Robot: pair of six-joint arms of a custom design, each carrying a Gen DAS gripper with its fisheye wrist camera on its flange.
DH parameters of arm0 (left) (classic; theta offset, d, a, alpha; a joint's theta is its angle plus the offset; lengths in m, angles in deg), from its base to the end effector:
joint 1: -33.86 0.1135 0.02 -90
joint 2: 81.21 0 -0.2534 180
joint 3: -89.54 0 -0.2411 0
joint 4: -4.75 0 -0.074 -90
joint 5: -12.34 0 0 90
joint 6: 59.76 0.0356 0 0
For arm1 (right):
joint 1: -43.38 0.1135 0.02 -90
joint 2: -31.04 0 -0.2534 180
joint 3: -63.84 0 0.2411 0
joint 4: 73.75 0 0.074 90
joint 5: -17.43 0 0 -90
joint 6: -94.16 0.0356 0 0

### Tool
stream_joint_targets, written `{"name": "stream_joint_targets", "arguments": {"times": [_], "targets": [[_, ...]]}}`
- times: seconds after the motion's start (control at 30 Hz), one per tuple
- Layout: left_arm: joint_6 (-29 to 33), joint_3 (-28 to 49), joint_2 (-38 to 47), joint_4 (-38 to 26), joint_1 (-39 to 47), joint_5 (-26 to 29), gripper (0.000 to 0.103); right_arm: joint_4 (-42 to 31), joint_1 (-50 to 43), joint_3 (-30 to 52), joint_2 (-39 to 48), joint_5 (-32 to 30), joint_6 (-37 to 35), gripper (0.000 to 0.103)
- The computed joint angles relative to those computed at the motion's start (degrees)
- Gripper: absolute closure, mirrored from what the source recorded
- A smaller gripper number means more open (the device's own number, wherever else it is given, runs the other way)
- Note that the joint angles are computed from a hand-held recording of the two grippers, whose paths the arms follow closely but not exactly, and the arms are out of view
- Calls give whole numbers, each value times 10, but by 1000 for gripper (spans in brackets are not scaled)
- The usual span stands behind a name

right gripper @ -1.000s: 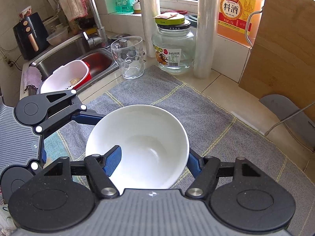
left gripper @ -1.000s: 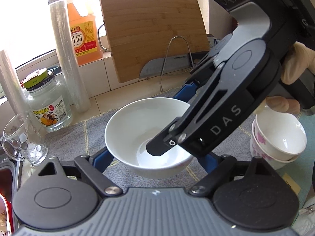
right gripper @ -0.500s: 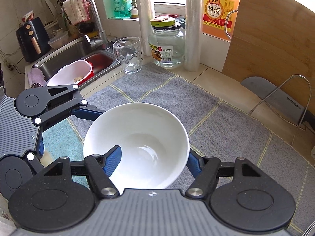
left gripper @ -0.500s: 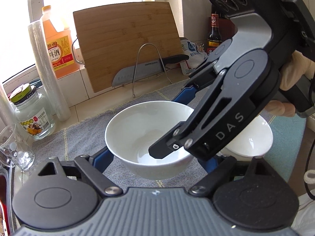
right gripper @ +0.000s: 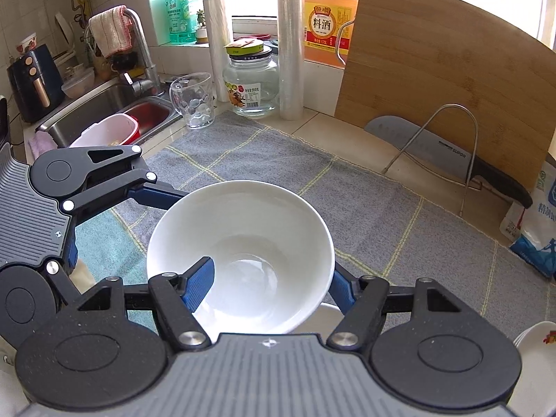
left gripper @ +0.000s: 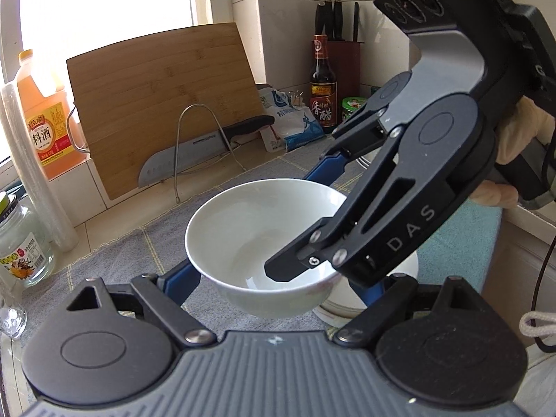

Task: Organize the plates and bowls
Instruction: 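Lift the pink-flower bowl with the right tool and carry it to the bowl stack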

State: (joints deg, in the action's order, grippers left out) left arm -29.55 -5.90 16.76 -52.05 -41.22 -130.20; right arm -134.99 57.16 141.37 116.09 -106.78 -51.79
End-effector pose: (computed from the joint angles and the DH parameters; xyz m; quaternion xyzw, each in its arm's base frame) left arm 0.1102 -0.3039 0.2185 0.0421 0.8856 0.0250 0.4618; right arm 0.2620 0.0849 0.2380 -0.5815 0.7398 0.2064 0.2683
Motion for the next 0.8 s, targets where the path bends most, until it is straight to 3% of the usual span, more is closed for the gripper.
{"name": "stream_joint_targets", "arguments": {"times": [0.33, 0.8], "targets": [[111, 13, 36, 120, 30, 50, 12, -20, -85, -4, -6, -2, -36, 28], [118, 26, 67, 147, 45, 97, 12, -26, -120, -8, 23, 4, -56, 28]]}}
